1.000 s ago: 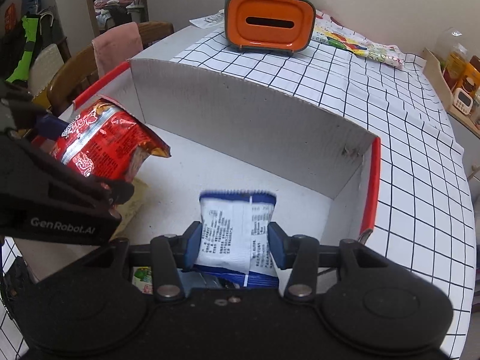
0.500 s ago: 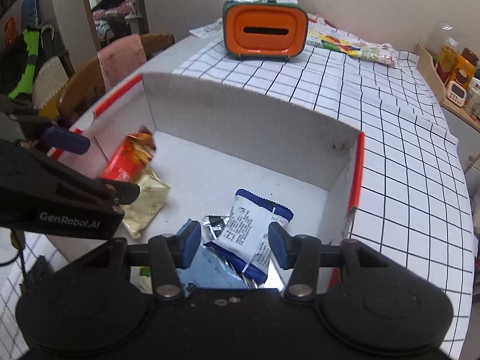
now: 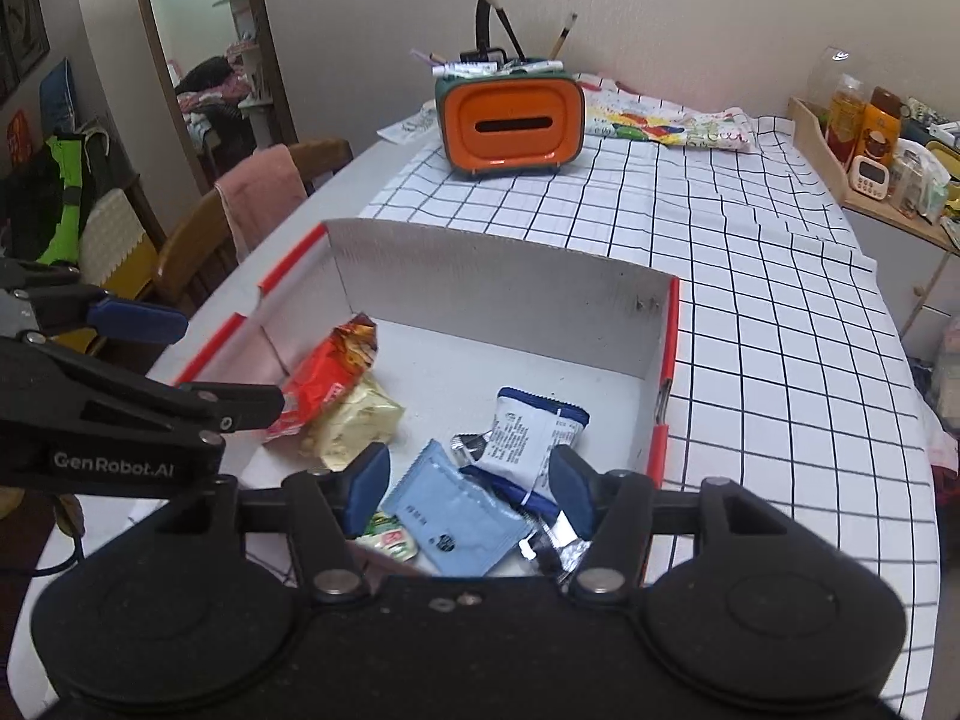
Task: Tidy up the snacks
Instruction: 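Carry both packets into the red box and open both tools, then withdraw both tools from the box back over the snack pile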
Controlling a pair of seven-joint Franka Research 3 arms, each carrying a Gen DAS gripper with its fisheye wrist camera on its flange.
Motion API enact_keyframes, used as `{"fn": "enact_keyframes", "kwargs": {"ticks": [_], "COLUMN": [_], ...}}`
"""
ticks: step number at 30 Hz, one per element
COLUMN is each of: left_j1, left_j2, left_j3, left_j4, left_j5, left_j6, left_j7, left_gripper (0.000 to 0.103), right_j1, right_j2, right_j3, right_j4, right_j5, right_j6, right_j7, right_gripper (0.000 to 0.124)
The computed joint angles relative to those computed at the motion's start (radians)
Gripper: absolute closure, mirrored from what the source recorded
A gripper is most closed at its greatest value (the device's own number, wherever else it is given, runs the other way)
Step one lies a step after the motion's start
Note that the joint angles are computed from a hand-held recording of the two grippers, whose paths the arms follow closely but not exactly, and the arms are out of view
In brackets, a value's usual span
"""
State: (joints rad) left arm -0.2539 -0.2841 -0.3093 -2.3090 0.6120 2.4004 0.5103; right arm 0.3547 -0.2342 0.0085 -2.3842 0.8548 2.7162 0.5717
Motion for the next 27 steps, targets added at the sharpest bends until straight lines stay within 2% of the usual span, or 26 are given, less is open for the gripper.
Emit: {"fn": "enact_keyframes", "kwargs": {"ticks": [6, 8, 9, 10, 17, 19, 24, 27], "left_j1": [-0.015, -0.019, -0.022, -0.024, -0.052, -0.062, -0.089, -0.107], "left_j2": [-0.094, -0.126, -0.142, -0.159, -0.253, -0.277, -0.344, -0.382], "left_j3": [-0.014, -0.022, -0.025, -0.03, -0.057, -0.063, -0.08, -0.089], "left_j4": [-0.064, -0.086, -0.097, -0.11, -0.188, -0.214, -0.288, -0.333], "left_j5": [-0.01, -0.011, -0.013, -0.013, -0.031, -0.038, -0.049, -0.067], "left_j6": [0.019, 0.019, 0.024, 0.027, 0.042, 0.055, 0.095, 0.111], "left_j7": [-0.022, -0.03, -0.032, -0.038, -0.057, -0.068, -0.093, -0.114], "left_gripper": [0.023, 0.023, 0.021, 0.021, 0.018, 0.017, 0.016, 0.015], "right_j1": [0.017, 0.026, 0.036, 0.047, 0.07, 0.079, 0.089, 0.093], "right_j2": [-0.103, -0.144, -0.164, -0.184, -0.295, -0.325, -0.396, -0.439], "right_j3": [-0.011, -0.017, -0.025, -0.033, -0.057, -0.066, -0.088, -0.098], "right_j4": [-0.079, -0.113, -0.128, -0.145, -0.236, -0.262, -0.327, -0.376], "right_j5": [0.037, 0.047, 0.061, 0.078, 0.076, 0.079, 0.081, 0.082], "right_j6": [0.016, 0.029, 0.037, 0.048, 0.041, 0.042, 0.025, 0.043], "right_j7": [-0.005, -0.005, -0.014, -0.024, -0.012, -0.01, -0.005, -0.016], "right_gripper": [0.062, 0.052, 0.041, 0.037, 0.029, 0.022, 0.021, 0.021]}}
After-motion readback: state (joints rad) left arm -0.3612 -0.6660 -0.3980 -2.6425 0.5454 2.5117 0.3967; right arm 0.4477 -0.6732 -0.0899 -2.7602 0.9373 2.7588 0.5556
